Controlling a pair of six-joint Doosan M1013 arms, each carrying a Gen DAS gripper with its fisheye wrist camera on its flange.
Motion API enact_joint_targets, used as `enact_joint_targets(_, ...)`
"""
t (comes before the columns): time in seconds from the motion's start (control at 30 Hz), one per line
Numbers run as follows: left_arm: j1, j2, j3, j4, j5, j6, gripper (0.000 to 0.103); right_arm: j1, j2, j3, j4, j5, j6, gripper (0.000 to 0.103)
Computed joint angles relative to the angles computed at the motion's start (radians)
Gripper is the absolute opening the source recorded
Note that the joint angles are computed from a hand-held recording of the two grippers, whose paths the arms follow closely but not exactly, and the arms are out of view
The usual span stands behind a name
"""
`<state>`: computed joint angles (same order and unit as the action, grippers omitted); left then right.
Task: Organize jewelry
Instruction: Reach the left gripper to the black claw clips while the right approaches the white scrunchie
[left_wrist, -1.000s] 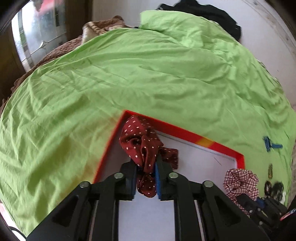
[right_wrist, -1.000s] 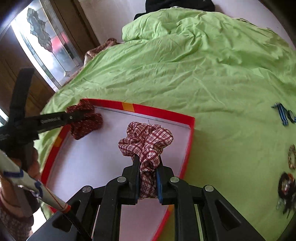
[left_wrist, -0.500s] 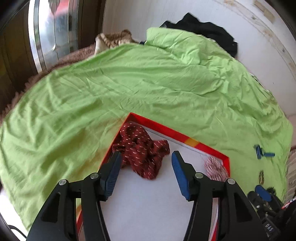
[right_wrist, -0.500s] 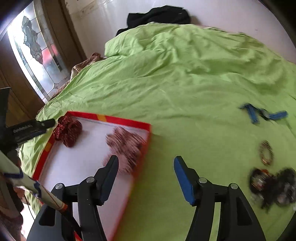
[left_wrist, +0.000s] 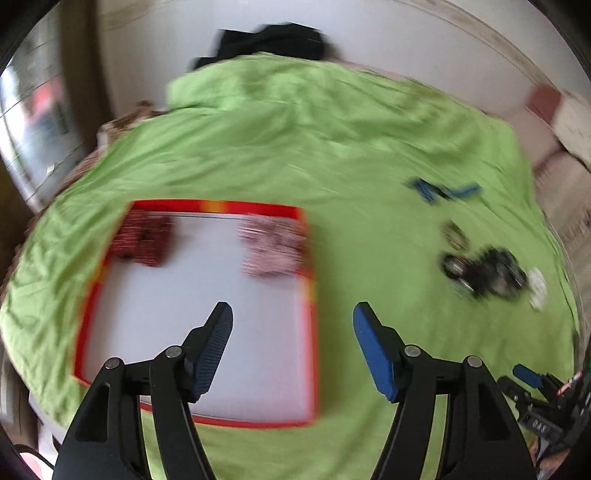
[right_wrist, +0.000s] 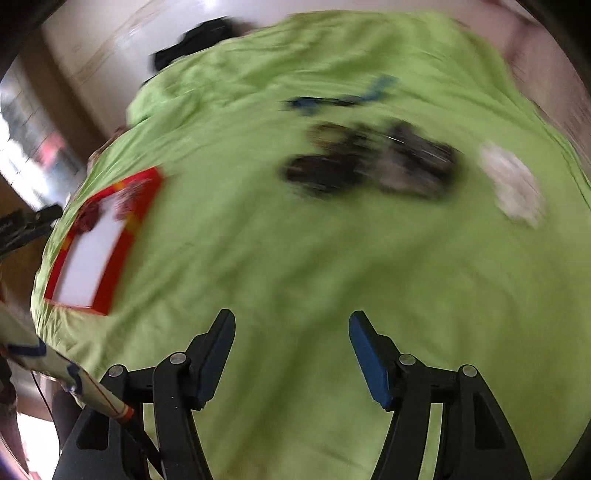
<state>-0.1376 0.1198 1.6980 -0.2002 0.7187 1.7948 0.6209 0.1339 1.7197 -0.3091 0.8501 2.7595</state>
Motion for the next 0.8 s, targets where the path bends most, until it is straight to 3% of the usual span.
enact_joint_targets(0.17,-0.090,0.013,0.003,-0.111,0.067,0.074,0.067,-0.008,-0.102,0.113,-0.087,0.031,0.184,0.069)
enact_joint_targets(0.33,-0.163,0.062,-0.023,-0.184,0.092,0.086,0.067,-0.034,-0.154,0.165,-0.137,0.028,0.246,0.069)
enact_joint_targets(0.5,-0.237,0.136,-0.076,-0.147,0.078,0.065,0.067,-0.077,-0.167,0.187,-0.188,0.035,0.247,0.069)
enact_joint_targets(0.63,-0.275,0.181,-0.114,-0.118,0.081,0.081,0.067,-0.136,-0.162,0.187,-0.223,0.037,0.248,0.076)
enact_joint_targets(0.8,-0.316,0.219,-0.139,-0.023,0.039,0.084,0.067,-0.208,-0.127,0.165,-0.217,0.024,0.177,0.078)
